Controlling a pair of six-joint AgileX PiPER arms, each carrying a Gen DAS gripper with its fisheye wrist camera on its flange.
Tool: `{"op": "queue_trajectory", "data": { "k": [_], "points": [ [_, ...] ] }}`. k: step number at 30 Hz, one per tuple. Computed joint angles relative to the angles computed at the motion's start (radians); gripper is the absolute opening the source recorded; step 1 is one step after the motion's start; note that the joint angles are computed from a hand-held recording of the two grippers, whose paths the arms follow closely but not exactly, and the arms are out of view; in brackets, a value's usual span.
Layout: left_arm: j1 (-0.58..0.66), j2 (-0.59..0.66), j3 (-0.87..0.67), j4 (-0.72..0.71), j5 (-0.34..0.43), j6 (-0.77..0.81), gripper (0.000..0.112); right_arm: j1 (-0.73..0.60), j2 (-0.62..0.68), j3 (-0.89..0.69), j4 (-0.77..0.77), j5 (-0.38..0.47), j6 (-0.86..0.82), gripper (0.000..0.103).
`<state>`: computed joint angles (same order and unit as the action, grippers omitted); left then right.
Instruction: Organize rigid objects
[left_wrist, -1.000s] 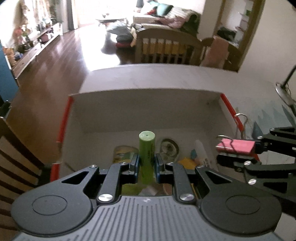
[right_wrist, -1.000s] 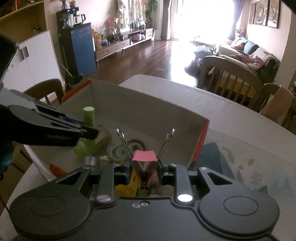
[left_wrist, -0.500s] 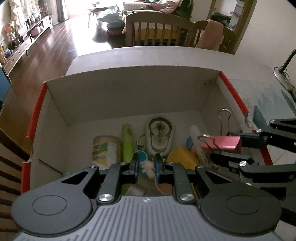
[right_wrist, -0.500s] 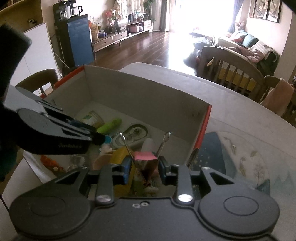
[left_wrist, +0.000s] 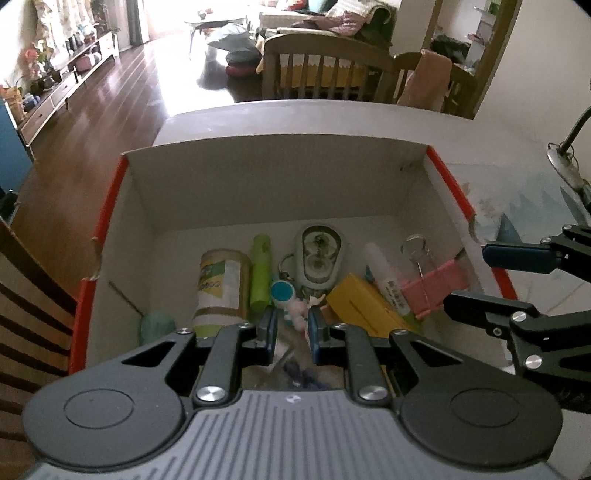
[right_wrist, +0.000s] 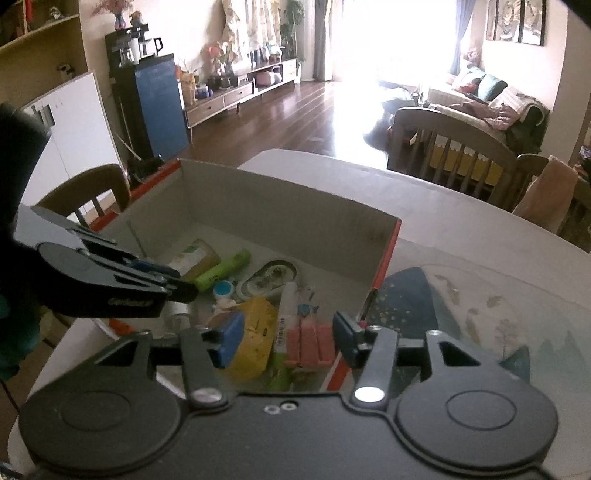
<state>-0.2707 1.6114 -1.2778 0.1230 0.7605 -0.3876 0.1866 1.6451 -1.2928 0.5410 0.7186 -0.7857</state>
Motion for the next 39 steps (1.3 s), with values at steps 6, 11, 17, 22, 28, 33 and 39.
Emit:
{"op": "queue_trajectory", "data": {
  "k": [6,11,17,22,28,33,39],
  "points": [
    [-0.035,-0.083,0.024,0.049,0.020,-0.063,0.017,-0.041,-0.078,0.039,0.090,0.033,-0.063,0.057],
    [-0.073,-0.152,0.037,0.104,0.042,-0.134,0.017,-0.071,-0.147,0.074,0.175,0.057,-0.133,0.062],
    [-0.125,-0.229,0.065,0.167,0.053,-0.216,0.017,-0.100,-0.211,0.112,0.257,0.076,-0.196,0.068],
    [-0.160,-0.287,0.090,0.212,0.055,-0.278,0.017,-0.134,-0.245,0.133,0.306,0.096,-0.228,0.073],
    [-0.196,-0.321,0.096,0.266,0.078,-0.363,0.049,-0.179,-0.272,0.162,0.367,0.116,-0.280,0.079],
    [-0.262,-0.354,0.124,0.397,0.091,-0.498,0.077,-0.217,-0.298,0.197,0.415,0.127,-0.321,0.084],
    [-0.304,-0.396,0.150,0.458,0.091,-0.562,0.078,-0.262,-0.334,0.246,0.494,0.149,-0.389,0.097]
  ]
}}
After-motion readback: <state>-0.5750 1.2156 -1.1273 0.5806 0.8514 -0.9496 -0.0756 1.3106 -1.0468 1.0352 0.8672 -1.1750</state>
